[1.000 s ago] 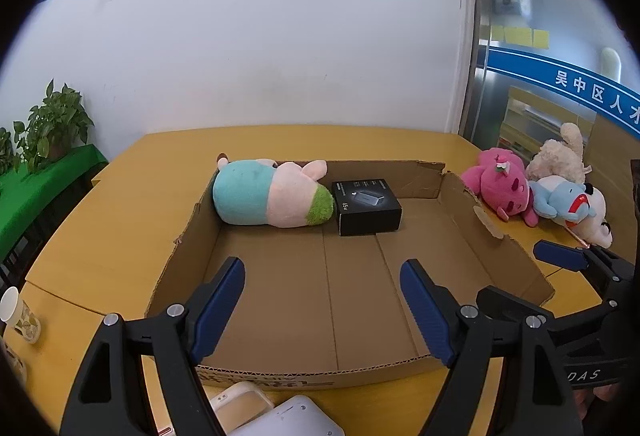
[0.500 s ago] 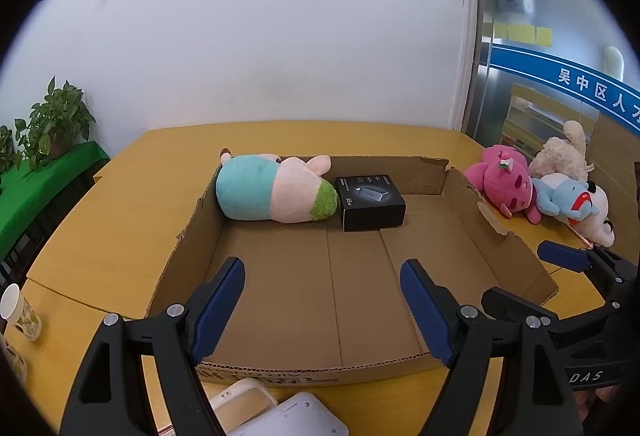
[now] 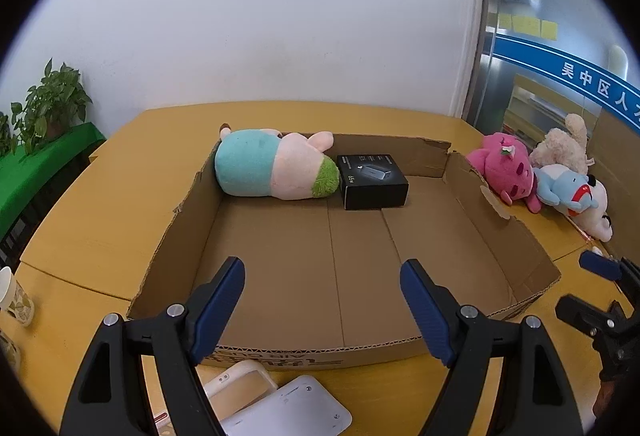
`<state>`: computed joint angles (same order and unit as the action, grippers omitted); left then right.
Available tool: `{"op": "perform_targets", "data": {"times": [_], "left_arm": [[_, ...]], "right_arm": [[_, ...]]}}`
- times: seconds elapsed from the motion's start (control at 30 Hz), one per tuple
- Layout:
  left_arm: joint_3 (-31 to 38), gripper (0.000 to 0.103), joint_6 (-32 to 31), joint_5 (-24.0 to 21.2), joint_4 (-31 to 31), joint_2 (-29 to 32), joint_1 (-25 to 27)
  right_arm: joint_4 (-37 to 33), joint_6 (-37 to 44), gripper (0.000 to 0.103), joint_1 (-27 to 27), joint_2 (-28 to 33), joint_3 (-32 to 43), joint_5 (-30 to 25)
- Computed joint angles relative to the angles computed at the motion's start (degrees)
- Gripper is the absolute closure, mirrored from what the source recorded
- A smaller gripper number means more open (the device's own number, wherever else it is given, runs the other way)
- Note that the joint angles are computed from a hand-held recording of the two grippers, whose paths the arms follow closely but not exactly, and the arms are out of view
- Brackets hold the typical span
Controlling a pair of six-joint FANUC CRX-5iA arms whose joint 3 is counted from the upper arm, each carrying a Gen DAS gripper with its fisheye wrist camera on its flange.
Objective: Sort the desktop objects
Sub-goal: 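Move the right gripper down to the black sunglasses and close on them, then lift the sunglasses with the right gripper and carry them over the box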
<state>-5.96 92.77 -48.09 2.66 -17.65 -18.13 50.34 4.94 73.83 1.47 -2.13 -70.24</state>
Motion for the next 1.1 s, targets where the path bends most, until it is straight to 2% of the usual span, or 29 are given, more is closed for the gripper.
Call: {"op": "perform_targets", "data": {"times": [0.07, 0.3, 0.4, 0.5, 0.6, 0.63, 0.7, 0.73, 0.77, 0.83, 1.1], "left_arm": [[0.07, 0.023, 1.4, -0.56, 0.3, -0.07, 0.29], [-2.03, 0.023, -3.42, -0.41, 5.05, 0.4, -1.05], [-2.61, 0.023, -5.65, -1.77, 7.93, 1.73, -1.92], [-2.94, 0.023, -7.08, -3.15, 9.98, 2.75, -2.69], [-3.34, 0.023, -8.48, -3.84, 11.33, 3.07, -3.15], [-3.29, 0.023, -8.27, -3.85, 10.77, 2.95, -3.46], [-3.48, 0.023, -8.54, -4.24, 11.05, 2.8, -3.52], [-3.52, 0.023, -8.25, -4.47, 10.94, 2.7, -3.53], [-3.66, 0.023, -7.9, -4.75, 10.85, 2.53, -3.46], [-3.8, 0.023, -7.64, -5.02, 10.79, 2.41, -3.5], [-5.7, 0.023, -10.48, -5.93, 13.55, 1.34, -2.74]], "right_arm": [[-2.1, -0.7, 0.0, 0.7, -0.9, -1.17, -1.0], [-11.46, -9.4, 0.002, 5.7, -7.55, -9.25, -5.7], [-14.45, -13.63, 0.007, 8.13, -9.53, -11.54, -7.46], [-16.42, -14.45, 0.012, 9.01, -9.85, -12.25, -7.46], [-18.05, -13.78, 0.027, 8.87, -9.66, -12.41, -5.45], [-18.64, -13.14, 0.035, 8.57, -9.54, -12.37, -4.43], [-18.92, -10.5, 0.04, 8.34, -7.81, -10.79, -5.41], [-19.18, -9.25, 0.048, 8.12, -7.44, -10.4, -5.05], [-19.13, -8.45, 0.065, 7.82, -7.18, -10.17, -4.35], [-19.34, -8.26, 0.082, 6.71, -7.64, -10.65, -0.93], [-18.24, -7.07, 0.09, 4.92, -4.38, -8.24, 3.46]]}}
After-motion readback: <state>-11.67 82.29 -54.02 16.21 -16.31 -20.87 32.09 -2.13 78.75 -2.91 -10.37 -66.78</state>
